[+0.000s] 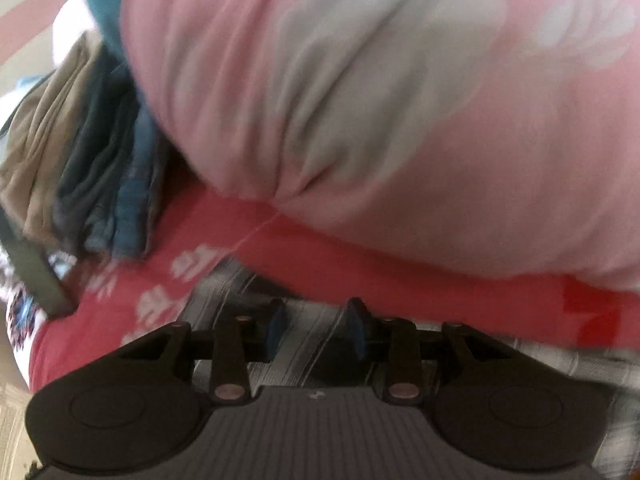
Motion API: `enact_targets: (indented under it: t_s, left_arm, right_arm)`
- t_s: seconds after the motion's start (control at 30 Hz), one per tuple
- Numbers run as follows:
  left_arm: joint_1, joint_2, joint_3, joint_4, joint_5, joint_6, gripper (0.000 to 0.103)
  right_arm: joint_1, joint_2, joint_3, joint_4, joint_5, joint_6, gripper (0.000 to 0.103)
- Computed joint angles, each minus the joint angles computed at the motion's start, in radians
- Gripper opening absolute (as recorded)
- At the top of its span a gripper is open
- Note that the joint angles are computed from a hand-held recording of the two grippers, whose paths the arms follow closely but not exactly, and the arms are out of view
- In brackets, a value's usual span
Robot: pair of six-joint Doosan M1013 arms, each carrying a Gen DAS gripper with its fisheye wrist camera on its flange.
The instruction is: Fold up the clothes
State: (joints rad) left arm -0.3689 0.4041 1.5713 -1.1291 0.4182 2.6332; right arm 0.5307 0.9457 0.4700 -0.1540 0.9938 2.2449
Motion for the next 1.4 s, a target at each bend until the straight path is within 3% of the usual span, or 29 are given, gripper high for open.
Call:
enact_targets:
  t_s: [0.17,0.27,0.33,0.47,0.5,0.63,0.83,1.07,1.17,1.4]
  left_arm:
    - [0.003,0.001,-0.003,0.005,0.010,-0.007,0.040]
    - [0.002,0.001,-0.007,0.027,0.012,-0.031,0.040]
    - [-0.001,0.001,-0.010,0.050,0.011,-0.055,0.041]
    - [-0.005,0.002,-0.019,0.109,0.014,-0.112,0.041]
    - [-0.006,0.002,-0.021,0.125,0.013,-0.124,0.041]
    - [-0.015,0.001,-0.027,0.199,-0.001,-0.192,0.041]
    - [-0.038,-0.009,-0.029,0.376,-0.036,-0.315,0.041]
    - [-0.056,-0.013,-0.037,0.546,-0.049,-0.458,0.043]
    - [-0.061,-0.014,-0.038,0.594,-0.056,-0.493,0.043]
    - [-0.068,-0.018,-0.035,0.655,-0.067,-0.545,0.045]
  right_arm:
    - [-0.009,-0.174,0.285,-0.026,-0.182,0.081,0.037]
    - [-0.015,-0.277,0.453,-0.087,-0.233,0.185,0.037]
    - [-0.019,-0.324,0.535,-0.176,-0.213,0.281,0.038]
    - [-0.017,-0.383,0.635,-0.409,-0.040,0.484,0.039]
    - [-0.016,-0.411,0.675,-0.439,-0.047,0.533,0.039]
    - [-0.006,-0.535,0.851,-0.517,-0.240,0.722,0.039]
    - [0.068,-0.539,0.889,-0.585,-0.307,0.621,0.041]
    - [0.127,-0.474,0.873,-0.669,-0.202,0.523,0.044]
    - [0.140,-0.469,0.892,-0.740,-0.201,0.577,0.046]
    - [0.131,-0.484,0.920,-0.739,-0.246,0.614,0.051]
